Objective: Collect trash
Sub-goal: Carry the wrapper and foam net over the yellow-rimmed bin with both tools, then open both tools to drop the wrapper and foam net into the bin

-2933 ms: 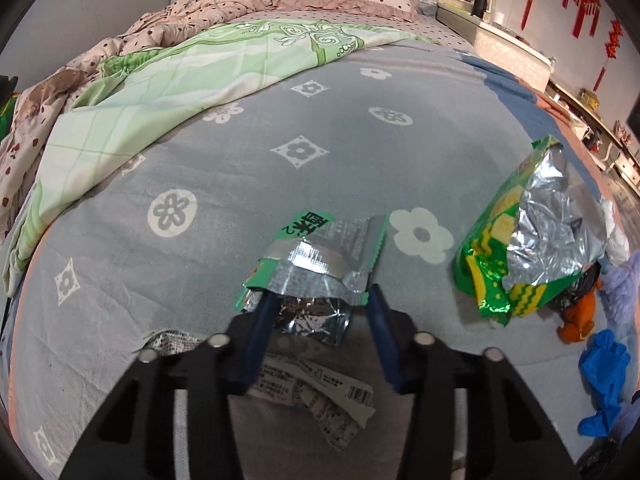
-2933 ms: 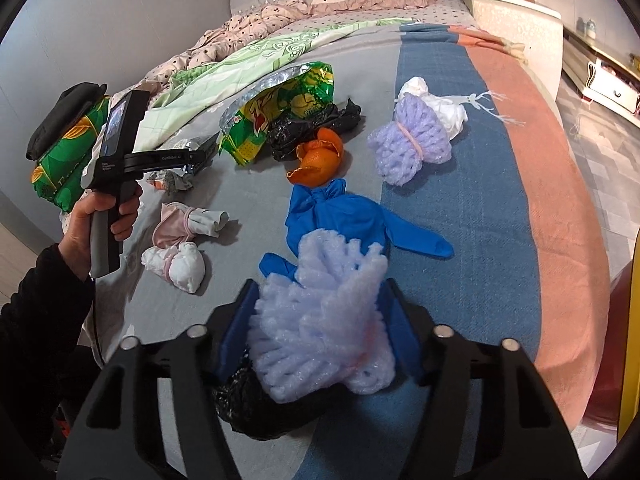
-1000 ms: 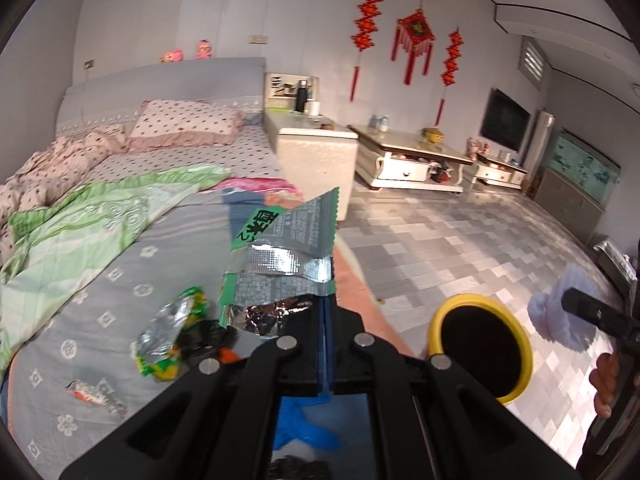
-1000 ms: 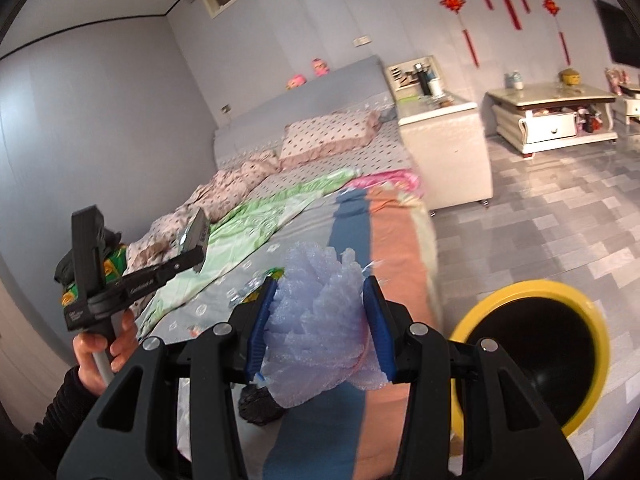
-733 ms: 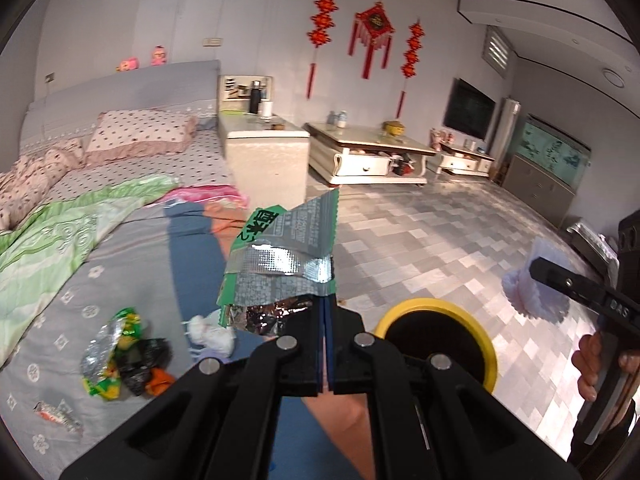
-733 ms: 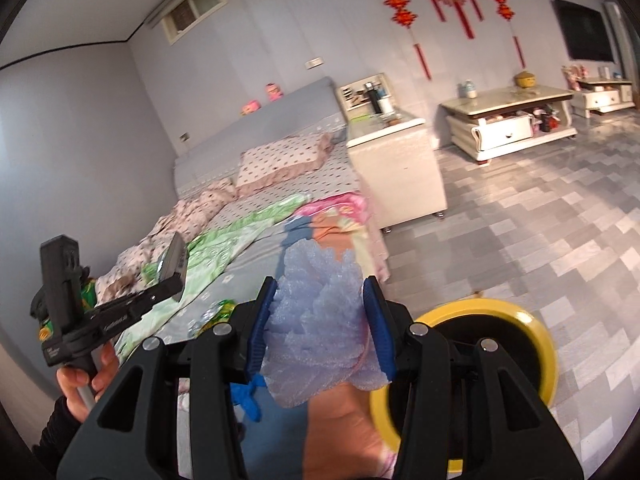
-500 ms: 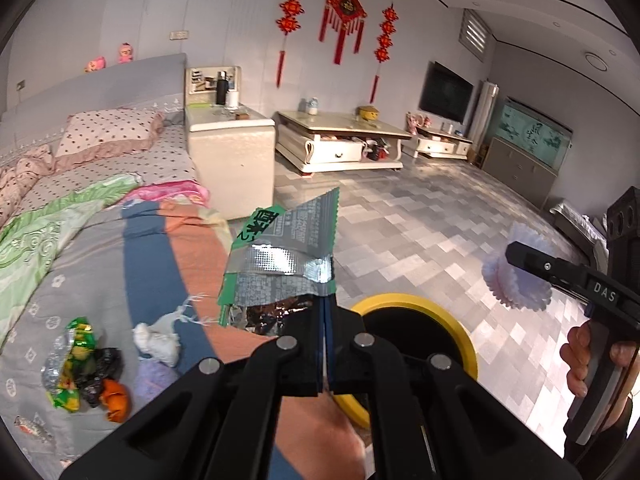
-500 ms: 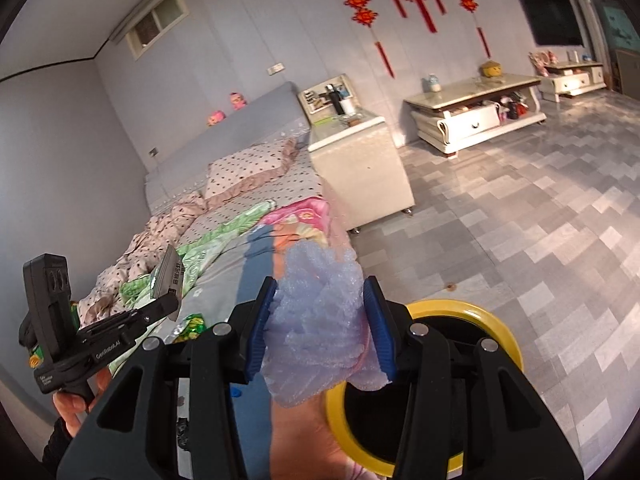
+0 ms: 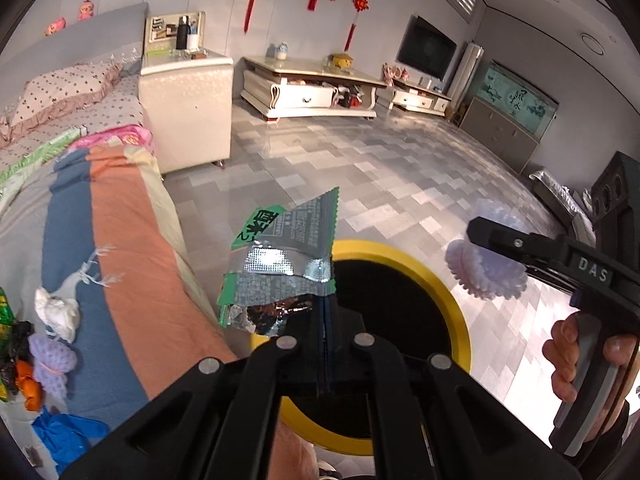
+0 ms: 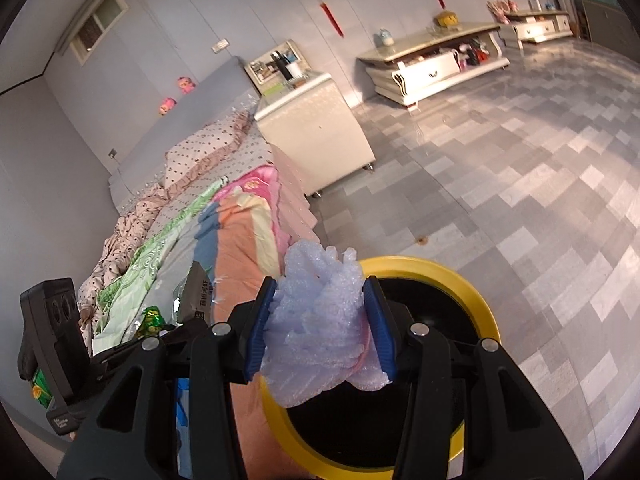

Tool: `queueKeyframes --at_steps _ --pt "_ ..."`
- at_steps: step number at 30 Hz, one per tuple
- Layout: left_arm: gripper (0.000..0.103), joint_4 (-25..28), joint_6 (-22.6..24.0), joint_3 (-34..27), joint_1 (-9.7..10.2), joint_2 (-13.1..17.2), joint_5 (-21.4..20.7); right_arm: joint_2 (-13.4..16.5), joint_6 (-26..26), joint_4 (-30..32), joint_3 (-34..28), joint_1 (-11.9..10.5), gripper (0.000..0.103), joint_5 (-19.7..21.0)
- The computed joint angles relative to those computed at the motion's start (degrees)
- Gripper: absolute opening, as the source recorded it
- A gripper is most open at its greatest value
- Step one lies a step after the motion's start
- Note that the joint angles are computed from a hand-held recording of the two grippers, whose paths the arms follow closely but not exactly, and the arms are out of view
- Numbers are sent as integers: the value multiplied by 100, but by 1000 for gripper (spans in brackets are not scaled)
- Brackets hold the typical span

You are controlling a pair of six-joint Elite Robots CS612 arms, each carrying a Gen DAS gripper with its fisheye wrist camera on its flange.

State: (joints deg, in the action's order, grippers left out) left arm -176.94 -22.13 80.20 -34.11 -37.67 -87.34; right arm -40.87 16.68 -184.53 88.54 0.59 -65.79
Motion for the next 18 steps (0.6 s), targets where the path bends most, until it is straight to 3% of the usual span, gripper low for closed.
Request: queueKeyframes --at_steps 10,12,14,16,18 --pt "1 254 -5 -292 30 277 -390 368 155 350 -317 23 48 -269" --pt "9 240 -48 -301 53 289 -493 374 187 313 -311 22 50 -353" --pt "34 177 -77 -271 54 277 -439 357 244 277 -282 22 54 -426" --pt "42 69 -85 -193 44 246 -304 332 272 244 -238 35 59 -520" --pt "43 48 -93 -156 56 223 -314 320 298 263 -227 43 65 -583"
